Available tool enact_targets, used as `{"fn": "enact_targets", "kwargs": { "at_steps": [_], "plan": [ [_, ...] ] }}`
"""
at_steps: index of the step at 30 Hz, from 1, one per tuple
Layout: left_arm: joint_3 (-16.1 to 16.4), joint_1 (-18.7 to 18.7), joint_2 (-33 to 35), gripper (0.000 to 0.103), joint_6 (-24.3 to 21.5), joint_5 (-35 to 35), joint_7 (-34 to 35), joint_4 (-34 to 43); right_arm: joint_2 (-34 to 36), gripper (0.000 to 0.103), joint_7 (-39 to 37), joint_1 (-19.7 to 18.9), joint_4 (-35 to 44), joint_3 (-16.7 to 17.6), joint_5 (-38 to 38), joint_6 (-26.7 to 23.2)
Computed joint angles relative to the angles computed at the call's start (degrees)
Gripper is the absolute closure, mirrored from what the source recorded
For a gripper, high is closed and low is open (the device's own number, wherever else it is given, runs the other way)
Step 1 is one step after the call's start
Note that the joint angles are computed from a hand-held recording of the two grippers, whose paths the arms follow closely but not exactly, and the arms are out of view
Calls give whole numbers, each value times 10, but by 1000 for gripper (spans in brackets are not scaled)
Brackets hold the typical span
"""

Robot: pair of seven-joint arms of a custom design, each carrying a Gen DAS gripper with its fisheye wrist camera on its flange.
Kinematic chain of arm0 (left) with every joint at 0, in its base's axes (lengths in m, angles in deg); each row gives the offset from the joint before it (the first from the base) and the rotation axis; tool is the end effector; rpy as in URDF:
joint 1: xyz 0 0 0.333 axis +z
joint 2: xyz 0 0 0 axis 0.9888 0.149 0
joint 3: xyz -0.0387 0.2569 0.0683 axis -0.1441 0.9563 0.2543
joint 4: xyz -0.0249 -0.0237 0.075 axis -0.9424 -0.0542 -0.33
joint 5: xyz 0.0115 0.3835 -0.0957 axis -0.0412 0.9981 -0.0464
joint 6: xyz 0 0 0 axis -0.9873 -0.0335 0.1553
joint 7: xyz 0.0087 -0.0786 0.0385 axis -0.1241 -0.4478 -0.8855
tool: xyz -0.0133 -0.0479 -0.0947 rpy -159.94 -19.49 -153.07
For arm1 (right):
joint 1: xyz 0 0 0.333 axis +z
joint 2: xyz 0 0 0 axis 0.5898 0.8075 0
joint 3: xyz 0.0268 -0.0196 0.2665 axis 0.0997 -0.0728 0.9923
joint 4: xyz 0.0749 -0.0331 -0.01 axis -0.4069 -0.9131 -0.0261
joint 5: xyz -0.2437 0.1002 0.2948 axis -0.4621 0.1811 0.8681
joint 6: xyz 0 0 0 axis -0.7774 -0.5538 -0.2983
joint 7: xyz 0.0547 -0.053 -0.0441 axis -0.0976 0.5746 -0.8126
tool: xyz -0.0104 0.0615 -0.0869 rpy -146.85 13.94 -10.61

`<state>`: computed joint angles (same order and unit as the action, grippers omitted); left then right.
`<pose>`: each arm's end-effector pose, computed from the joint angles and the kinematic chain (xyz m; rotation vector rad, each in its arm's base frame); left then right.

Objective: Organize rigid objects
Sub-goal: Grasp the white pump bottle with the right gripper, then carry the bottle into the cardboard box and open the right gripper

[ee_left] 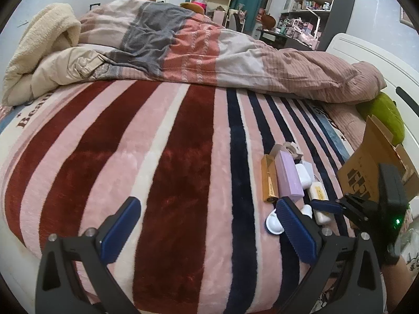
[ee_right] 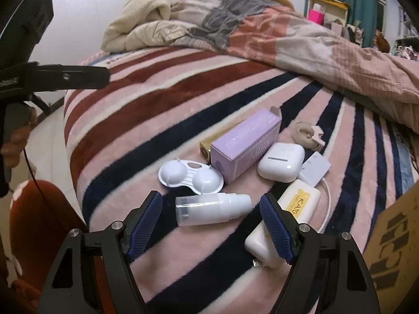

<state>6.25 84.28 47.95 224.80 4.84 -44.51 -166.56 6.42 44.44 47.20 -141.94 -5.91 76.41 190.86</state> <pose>0.4454 -0.1087 0.4370 -2.2055 1.2154 -0.7348 0.6064 0.1962 0.3864 -2.4445 0.4122 -0.1388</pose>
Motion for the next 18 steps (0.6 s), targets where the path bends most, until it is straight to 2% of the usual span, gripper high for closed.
{"fn": "enact_targets", "kwargs": {
  "at_steps": [2,4,6,10,13,16,18],
  "plan": [
    [13,-12,3,1,9,-11,21,-1,16,45,16,3,23,-4,-30,-19],
    [36,-34,8,1,28,-39,63,-3,25,45,28,5,37,-4,-52,-31],
    [72,-70,17,1,47,-89,133,-1,24,45,30,4,40,-3,-61,-37],
    [153,-167,38,1,52,-222,307,30,-3,45,6,-3,28,1,-44,-55],
    [208,-244,58,3,33,-328,440,78,-44,45,-47,-12,8,1,6,-85],
    [247,-302,84,17,1,-430,556,139,-82,45,-90,-14,-6,-10,57,-111],
    [257,-322,108,33,-29,-481,613,188,-104,45,-114,-13,-12,-19,86,-118]
  ]
}}
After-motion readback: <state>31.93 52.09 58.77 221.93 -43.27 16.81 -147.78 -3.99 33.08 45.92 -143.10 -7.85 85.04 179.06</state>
